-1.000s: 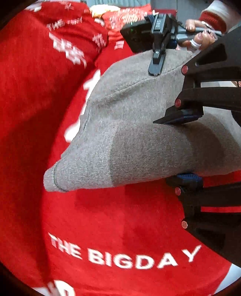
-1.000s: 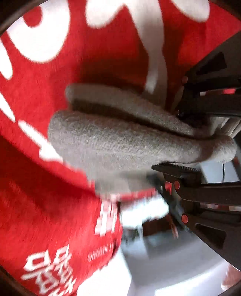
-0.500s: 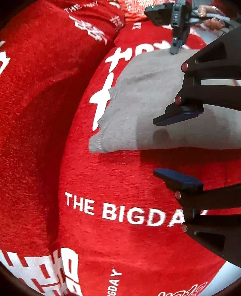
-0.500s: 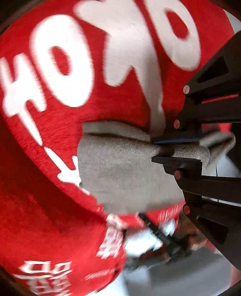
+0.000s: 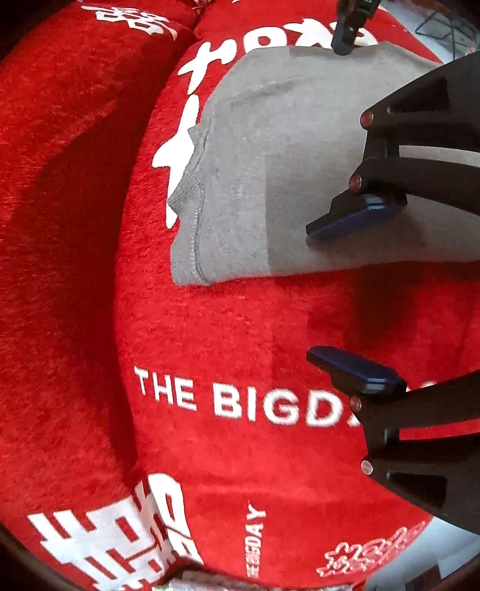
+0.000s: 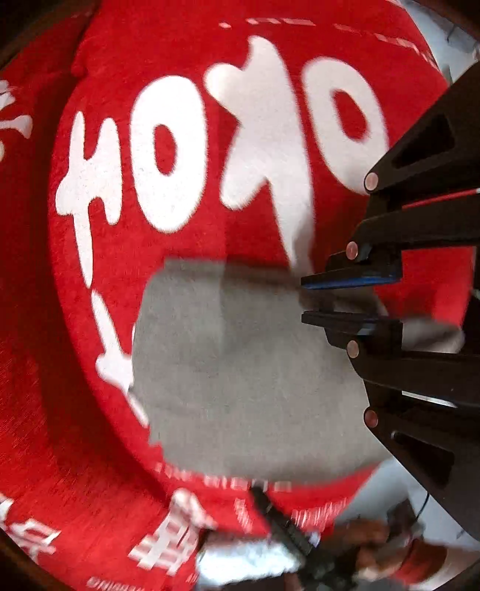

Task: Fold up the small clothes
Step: 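Lay the folded sweater flat and open the right gripper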

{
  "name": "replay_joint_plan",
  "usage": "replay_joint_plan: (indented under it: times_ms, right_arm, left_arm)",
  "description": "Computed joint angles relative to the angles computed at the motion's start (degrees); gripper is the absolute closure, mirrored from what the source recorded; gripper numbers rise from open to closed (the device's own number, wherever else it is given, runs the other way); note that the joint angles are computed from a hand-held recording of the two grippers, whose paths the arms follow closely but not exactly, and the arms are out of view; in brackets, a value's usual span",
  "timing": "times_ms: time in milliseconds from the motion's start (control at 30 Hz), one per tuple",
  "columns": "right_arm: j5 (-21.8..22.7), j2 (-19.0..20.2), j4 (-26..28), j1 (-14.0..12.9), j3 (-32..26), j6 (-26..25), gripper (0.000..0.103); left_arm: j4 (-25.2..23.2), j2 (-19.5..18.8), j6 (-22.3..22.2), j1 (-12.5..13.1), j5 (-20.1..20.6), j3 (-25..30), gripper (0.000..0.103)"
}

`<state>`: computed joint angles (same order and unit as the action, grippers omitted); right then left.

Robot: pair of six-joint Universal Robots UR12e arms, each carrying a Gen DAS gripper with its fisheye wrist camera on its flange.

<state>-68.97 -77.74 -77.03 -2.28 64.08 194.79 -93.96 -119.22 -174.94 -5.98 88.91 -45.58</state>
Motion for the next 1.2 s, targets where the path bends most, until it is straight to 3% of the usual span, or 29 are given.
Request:
replay_joint_plan:
  times_ms: [67,267,433,800,1200]
  right_arm:
    - [3.2,-1.0,-1.0,-0.1,0.7,1.2,0.091]
    - [6.2,-2.0,-1.8,0.7,1.6,2.4,0.09]
    - [1.5,-0.2,1.3,2.9,0.0,0.3,0.09]
    - [-3.2,0.9,3.5,4.5,-1.8,-1.7,0.092]
    - [-3.1,0.6,5.8,4.5,-2.0,2.3,0.092]
  left_arm:
    - [-0.7,1.1,-0.1,0.5,-1.5,-0.6,0.041]
    - [-2.2,4.9,0.6,0.6,-1.8,-4.9,0.041]
    - [-1.5,6.6,-1.2,0.5,-1.5,-7.9,0.041]
    - [-2.3,6.5,-2.6,0.9,-2.8,-7.5,0.041]
    - [-3.7,6.5,-3.4,0.8,-2.3,-7.0,0.041]
